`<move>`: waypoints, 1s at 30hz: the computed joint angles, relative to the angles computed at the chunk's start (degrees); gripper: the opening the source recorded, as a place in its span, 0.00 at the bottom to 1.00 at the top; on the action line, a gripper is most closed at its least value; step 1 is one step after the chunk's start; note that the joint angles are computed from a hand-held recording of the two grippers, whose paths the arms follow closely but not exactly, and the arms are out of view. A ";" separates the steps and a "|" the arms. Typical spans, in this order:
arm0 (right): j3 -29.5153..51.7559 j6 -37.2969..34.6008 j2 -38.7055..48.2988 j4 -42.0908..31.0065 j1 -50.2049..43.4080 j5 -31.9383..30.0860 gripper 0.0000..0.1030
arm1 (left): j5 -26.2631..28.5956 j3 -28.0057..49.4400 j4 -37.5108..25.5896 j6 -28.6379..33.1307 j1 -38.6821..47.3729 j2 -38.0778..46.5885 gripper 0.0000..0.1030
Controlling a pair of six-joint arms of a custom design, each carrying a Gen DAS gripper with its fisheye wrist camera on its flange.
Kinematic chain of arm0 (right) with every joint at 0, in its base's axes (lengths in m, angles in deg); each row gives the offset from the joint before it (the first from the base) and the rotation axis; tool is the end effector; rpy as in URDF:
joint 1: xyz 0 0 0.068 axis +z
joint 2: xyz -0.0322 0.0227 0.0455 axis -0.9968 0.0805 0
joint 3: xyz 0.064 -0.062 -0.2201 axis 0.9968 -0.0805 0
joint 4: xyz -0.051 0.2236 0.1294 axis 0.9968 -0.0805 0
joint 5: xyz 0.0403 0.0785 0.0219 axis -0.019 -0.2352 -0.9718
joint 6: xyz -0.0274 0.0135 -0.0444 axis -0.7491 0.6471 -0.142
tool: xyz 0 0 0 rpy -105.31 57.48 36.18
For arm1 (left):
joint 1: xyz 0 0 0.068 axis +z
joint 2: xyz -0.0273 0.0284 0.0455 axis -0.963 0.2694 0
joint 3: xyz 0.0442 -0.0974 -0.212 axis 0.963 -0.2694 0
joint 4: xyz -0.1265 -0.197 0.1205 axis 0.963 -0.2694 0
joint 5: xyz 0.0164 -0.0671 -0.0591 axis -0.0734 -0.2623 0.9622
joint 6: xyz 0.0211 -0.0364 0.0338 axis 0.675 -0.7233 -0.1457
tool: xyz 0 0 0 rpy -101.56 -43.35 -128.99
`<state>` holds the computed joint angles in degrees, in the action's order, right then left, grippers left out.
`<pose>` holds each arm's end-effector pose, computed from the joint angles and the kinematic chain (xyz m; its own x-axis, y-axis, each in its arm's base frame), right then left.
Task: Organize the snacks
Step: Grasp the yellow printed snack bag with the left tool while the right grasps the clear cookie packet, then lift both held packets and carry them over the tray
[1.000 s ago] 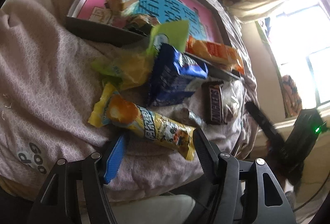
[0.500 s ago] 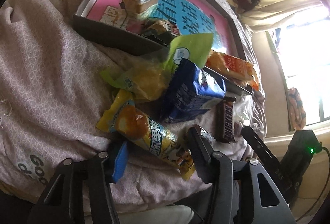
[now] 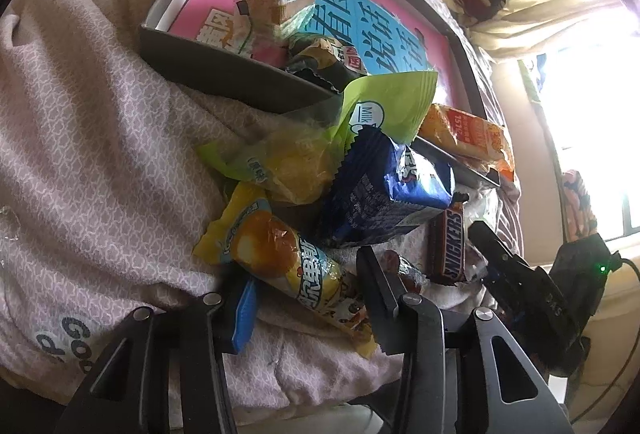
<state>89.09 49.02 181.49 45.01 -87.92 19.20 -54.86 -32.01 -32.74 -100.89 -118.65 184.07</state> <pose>0.2533 0.0087 0.0174 -0.8947 0.1332 -0.4264 -0.1326 0.8323 0.5382 0.2082 -0.2055 0.0024 -0.8790 -0.4388 -0.1864 -0.2654 0.7752 -0.5733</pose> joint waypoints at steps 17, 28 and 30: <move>-5.43 -7.72 -9.68 1.46 4.32 6.18 0.37 | 2.12 -3.98 3.04 2.65 1.64 -2.44 0.26; -7.94 -7.45 -17.50 -0.34 4.88 5.43 0.37 | 2.95 -11.69 5.41 0.00 -0.46 -10.67 0.24; -8.05 -7.41 -18.25 -0.70 5.34 5.86 0.37 | 2.88 -12.64 5.36 -0.57 -0.26 -11.50 0.24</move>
